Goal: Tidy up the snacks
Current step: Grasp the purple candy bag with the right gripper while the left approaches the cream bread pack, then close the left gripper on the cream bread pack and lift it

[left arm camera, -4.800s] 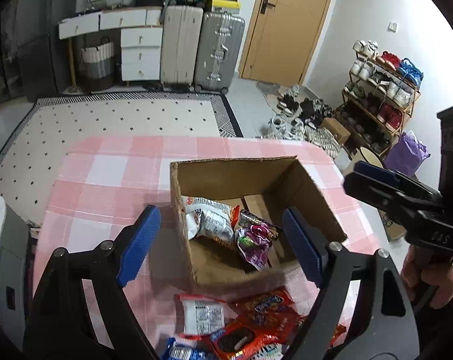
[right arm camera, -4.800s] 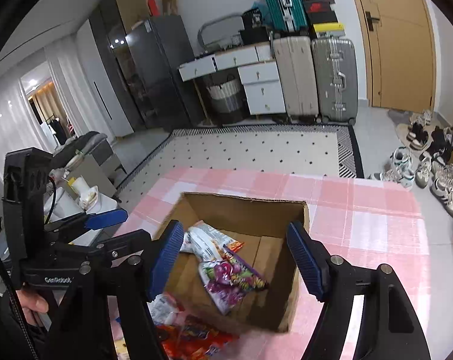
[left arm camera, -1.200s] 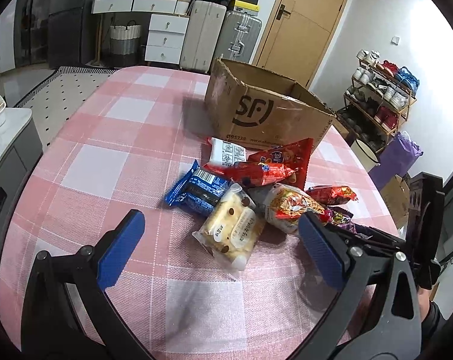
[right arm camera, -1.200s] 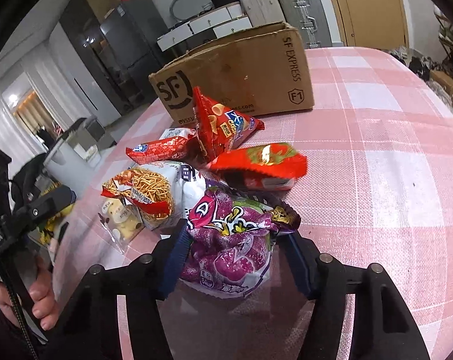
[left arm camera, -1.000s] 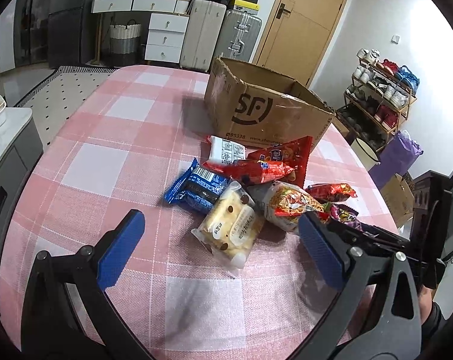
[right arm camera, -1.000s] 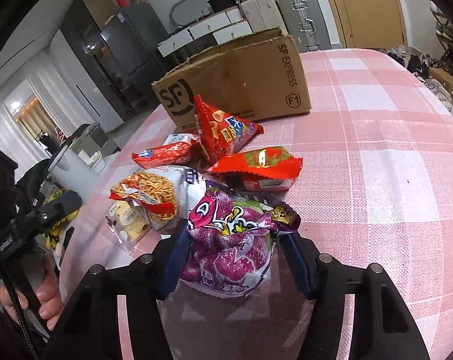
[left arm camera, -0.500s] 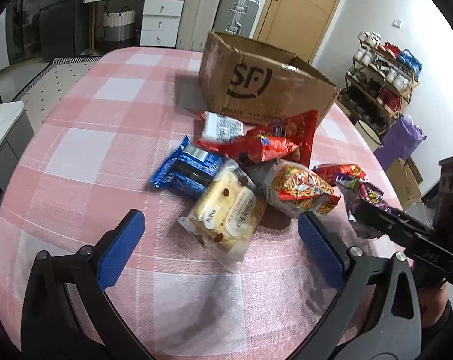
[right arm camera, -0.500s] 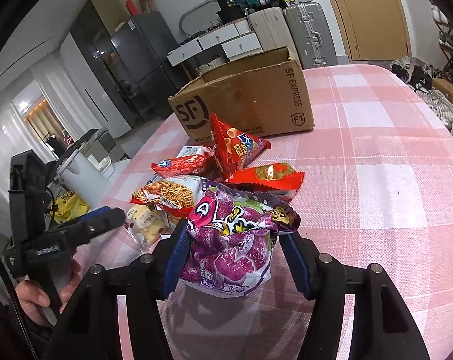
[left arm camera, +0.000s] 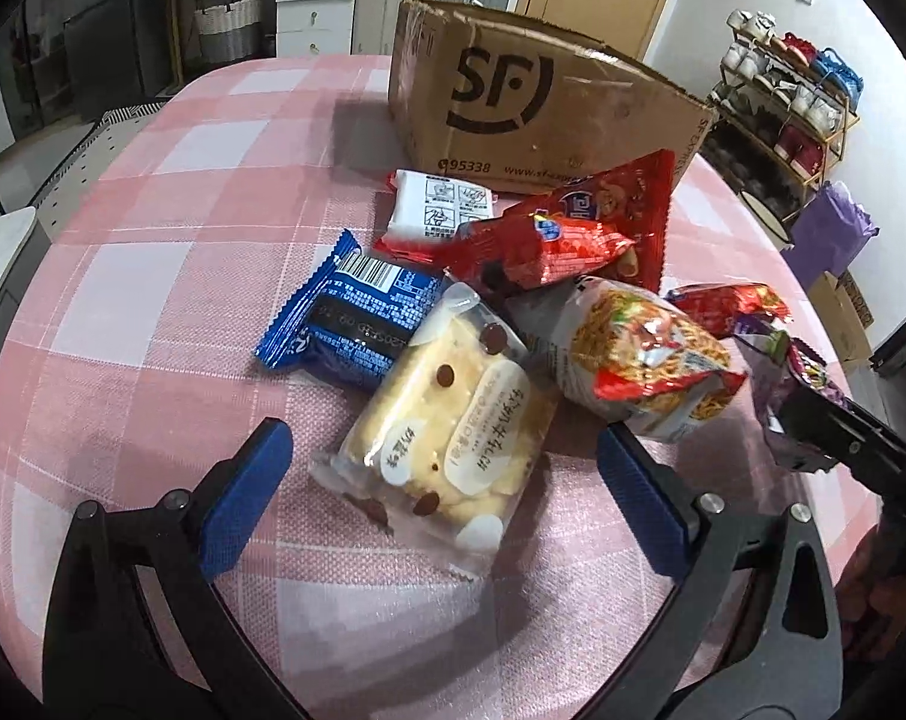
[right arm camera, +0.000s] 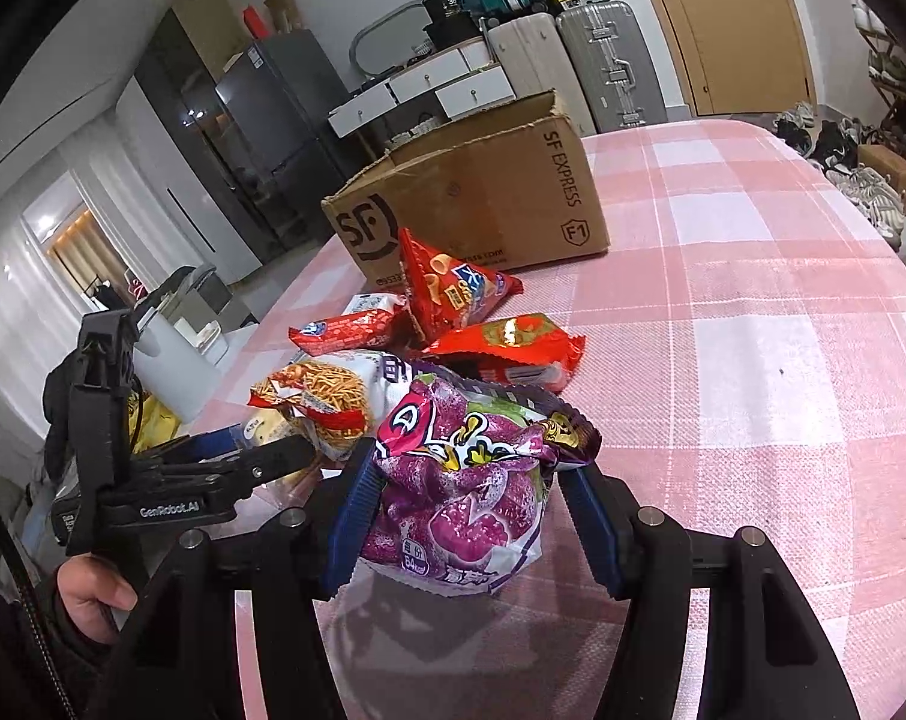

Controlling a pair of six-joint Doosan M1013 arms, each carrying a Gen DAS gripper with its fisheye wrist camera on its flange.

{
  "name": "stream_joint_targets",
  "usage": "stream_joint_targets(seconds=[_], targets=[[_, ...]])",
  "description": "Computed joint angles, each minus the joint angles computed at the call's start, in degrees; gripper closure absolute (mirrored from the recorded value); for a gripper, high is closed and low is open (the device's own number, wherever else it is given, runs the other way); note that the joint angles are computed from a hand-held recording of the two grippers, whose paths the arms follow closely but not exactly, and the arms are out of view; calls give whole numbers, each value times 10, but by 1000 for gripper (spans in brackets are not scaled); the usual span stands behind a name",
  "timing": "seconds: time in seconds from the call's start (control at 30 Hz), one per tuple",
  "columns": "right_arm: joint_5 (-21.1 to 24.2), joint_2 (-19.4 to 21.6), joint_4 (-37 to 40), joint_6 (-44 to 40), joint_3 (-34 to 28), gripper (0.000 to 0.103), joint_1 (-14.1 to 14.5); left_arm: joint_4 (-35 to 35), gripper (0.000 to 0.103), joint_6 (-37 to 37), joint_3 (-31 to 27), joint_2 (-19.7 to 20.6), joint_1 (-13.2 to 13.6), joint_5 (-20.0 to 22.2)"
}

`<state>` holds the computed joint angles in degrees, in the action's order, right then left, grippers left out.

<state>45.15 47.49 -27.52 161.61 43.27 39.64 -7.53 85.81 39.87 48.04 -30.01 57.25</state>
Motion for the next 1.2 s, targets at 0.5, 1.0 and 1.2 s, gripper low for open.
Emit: stream_joint_targets(seconds=[0.5,1.0,1.2], targets=[[-26,-15,-19,42,36,42,-1,-24,63,40,-64,36,2,32],[-26,-18,-33,58,36,42,2,-112,92,85,5,-2,15,3],[-19,-18,-45,58,29,42,6,-129,92,100,31,-18,18,-12]])
